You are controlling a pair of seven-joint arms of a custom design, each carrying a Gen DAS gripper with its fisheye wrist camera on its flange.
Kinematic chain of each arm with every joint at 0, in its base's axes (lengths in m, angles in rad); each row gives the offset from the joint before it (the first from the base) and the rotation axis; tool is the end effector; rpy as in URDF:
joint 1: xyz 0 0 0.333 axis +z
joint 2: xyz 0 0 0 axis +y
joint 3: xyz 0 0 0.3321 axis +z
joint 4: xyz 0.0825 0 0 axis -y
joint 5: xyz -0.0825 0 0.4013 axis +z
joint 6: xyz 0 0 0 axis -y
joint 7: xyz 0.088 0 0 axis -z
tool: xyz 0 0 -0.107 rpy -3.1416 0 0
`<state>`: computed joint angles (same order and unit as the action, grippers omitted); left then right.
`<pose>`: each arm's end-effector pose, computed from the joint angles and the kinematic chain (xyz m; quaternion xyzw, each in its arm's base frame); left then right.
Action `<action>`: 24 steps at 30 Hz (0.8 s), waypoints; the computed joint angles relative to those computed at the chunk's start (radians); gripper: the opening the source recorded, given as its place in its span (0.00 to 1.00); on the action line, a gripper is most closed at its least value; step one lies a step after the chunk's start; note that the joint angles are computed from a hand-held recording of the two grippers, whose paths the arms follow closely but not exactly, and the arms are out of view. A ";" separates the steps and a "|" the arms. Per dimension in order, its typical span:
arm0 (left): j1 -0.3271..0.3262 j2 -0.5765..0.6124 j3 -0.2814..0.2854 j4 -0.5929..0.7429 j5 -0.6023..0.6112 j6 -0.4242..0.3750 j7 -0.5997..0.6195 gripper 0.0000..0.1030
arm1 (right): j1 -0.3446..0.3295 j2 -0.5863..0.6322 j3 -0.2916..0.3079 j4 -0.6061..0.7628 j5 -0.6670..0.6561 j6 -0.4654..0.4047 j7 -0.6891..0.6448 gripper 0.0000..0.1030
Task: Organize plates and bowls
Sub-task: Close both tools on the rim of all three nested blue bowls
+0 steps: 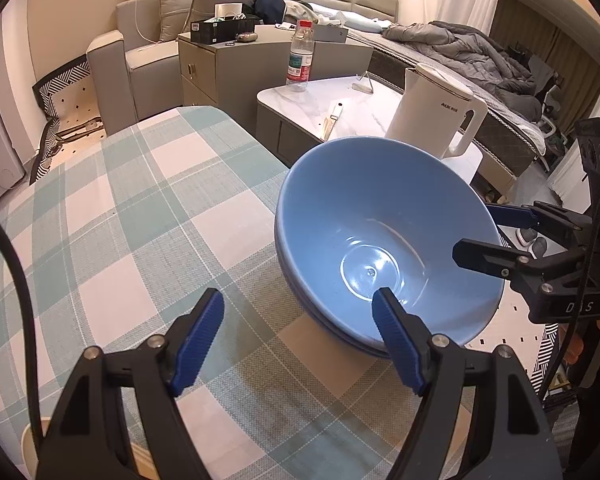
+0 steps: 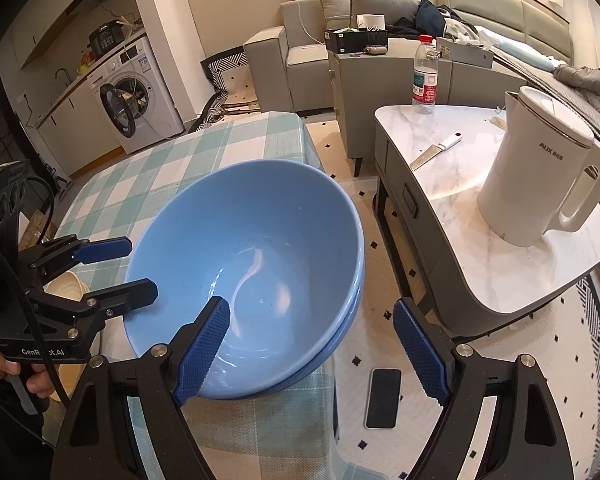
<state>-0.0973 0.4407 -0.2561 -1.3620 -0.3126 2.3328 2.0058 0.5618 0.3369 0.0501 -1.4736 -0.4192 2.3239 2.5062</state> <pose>0.7186 -0.2268 0.5480 -0.4503 0.8330 -0.3144 0.0674 0.6022 0.4067 0.5557 -0.6311 0.7134 -0.1784 0.2470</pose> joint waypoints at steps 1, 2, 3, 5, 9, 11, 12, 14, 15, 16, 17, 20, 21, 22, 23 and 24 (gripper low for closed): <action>0.000 0.003 0.000 0.003 -0.001 -0.003 -0.002 0.75 | -0.002 -0.001 0.000 -0.004 0.003 0.007 0.003 0.83; 0.000 0.006 0.000 0.007 -0.001 -0.007 -0.006 0.75 | -0.004 -0.001 0.001 -0.008 0.008 0.015 0.003 0.83; 0.000 0.008 -0.001 0.010 -0.003 -0.009 -0.008 0.75 | -0.006 0.000 0.001 -0.010 0.011 0.020 0.005 0.83; 0.000 0.012 -0.001 0.014 -0.006 -0.014 -0.016 0.75 | -0.009 0.000 0.001 -0.016 0.018 0.032 0.005 0.83; -0.002 0.017 -0.001 0.017 -0.005 -0.016 -0.024 0.79 | -0.015 0.001 0.000 -0.027 0.034 0.055 0.010 0.83; -0.006 0.021 0.001 0.021 0.003 -0.015 -0.032 0.89 | -0.016 0.003 0.001 -0.030 0.041 0.062 0.011 0.83; -0.005 0.020 -0.001 0.016 0.001 -0.008 -0.032 0.89 | -0.017 0.006 0.000 -0.029 0.044 0.063 0.012 0.84; -0.004 0.025 -0.004 0.021 0.000 -0.016 -0.030 0.89 | -0.018 0.009 0.000 -0.029 0.050 0.064 0.010 0.87; -0.004 0.028 -0.005 0.023 -0.002 -0.020 -0.030 0.90 | -0.018 0.009 0.000 -0.030 0.052 0.066 0.012 0.88; -0.006 0.031 -0.003 0.026 -0.001 -0.022 -0.037 0.94 | -0.019 0.011 0.000 -0.030 0.056 0.069 0.011 0.89; -0.008 0.032 -0.001 0.029 0.004 -0.025 -0.045 0.97 | -0.019 0.012 -0.001 -0.029 0.057 0.070 0.009 0.90; -0.004 0.038 -0.007 0.035 -0.003 -0.032 -0.040 0.97 | -0.020 0.016 -0.002 -0.028 0.062 0.075 0.010 0.92; -0.003 0.040 -0.008 0.038 -0.006 -0.036 -0.038 0.97 | -0.022 0.017 -0.002 -0.028 0.065 0.079 0.008 0.93; -0.002 0.041 -0.010 0.040 -0.009 -0.039 -0.036 0.97 | -0.021 0.018 -0.003 -0.028 0.066 0.082 0.008 0.93; -0.003 0.044 -0.009 0.043 -0.010 -0.042 -0.038 0.97 | -0.022 0.020 -0.003 -0.027 0.068 0.084 0.007 0.93; -0.004 0.046 -0.008 0.046 -0.009 -0.044 -0.041 0.97 | -0.024 0.020 -0.003 -0.030 0.072 0.090 0.005 0.93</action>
